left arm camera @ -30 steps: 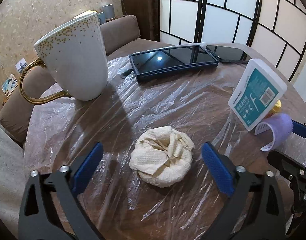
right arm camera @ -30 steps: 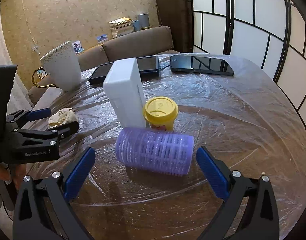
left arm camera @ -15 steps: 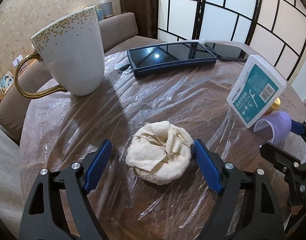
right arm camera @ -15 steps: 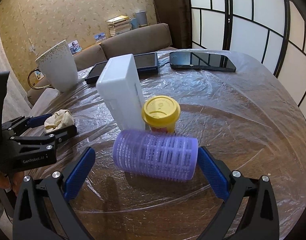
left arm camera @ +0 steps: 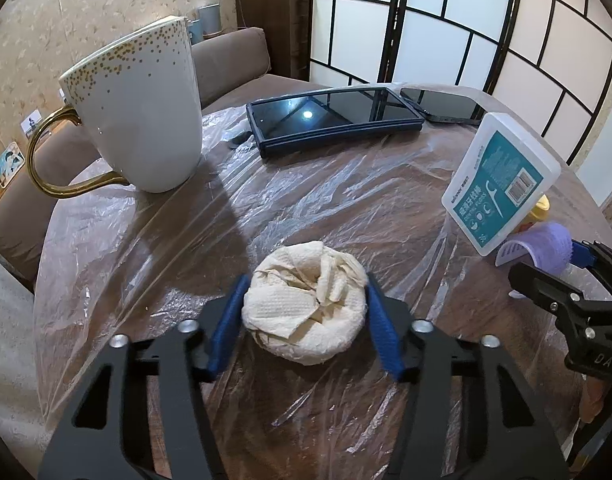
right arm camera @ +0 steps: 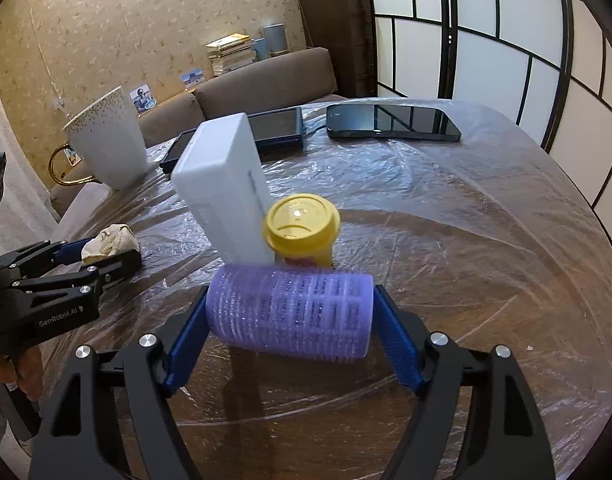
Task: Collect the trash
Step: 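Grasp the crumpled tissue ball with the left tool while the right tool grasps the purple roller, then carry the tissue ball with the left tool while the right tool carries the purple roller over the bin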
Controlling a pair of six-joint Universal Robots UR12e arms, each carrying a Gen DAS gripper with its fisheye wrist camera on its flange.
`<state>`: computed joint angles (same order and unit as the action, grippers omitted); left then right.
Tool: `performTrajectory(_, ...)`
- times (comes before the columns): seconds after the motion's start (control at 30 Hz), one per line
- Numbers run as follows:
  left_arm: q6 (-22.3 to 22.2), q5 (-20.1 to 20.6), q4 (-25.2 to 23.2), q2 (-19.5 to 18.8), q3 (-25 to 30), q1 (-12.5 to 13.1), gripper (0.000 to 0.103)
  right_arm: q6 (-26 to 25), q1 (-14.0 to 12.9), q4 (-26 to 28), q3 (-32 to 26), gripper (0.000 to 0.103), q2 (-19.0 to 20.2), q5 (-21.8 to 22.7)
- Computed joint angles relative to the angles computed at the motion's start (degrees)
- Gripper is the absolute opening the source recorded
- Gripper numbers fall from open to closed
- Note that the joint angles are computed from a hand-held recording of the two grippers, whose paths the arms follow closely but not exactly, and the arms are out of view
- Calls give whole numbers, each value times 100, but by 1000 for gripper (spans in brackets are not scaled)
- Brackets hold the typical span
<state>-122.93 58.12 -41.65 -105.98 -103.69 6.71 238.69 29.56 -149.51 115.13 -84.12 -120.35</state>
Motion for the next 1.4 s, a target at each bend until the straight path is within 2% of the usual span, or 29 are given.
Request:
performTrajectory(0.33,-29,-16,-2,59,-56,26,51,96,12,-131,227,76,-240,81)
performTrajectory(0.73,-83,-43,87,172,-160,68,51,-208,104,-417,462,76,-506,223)
performTrajectory(1.4,-214,-56,229,384,-406,146,51,-611,562,-572,686,76,-842,344)
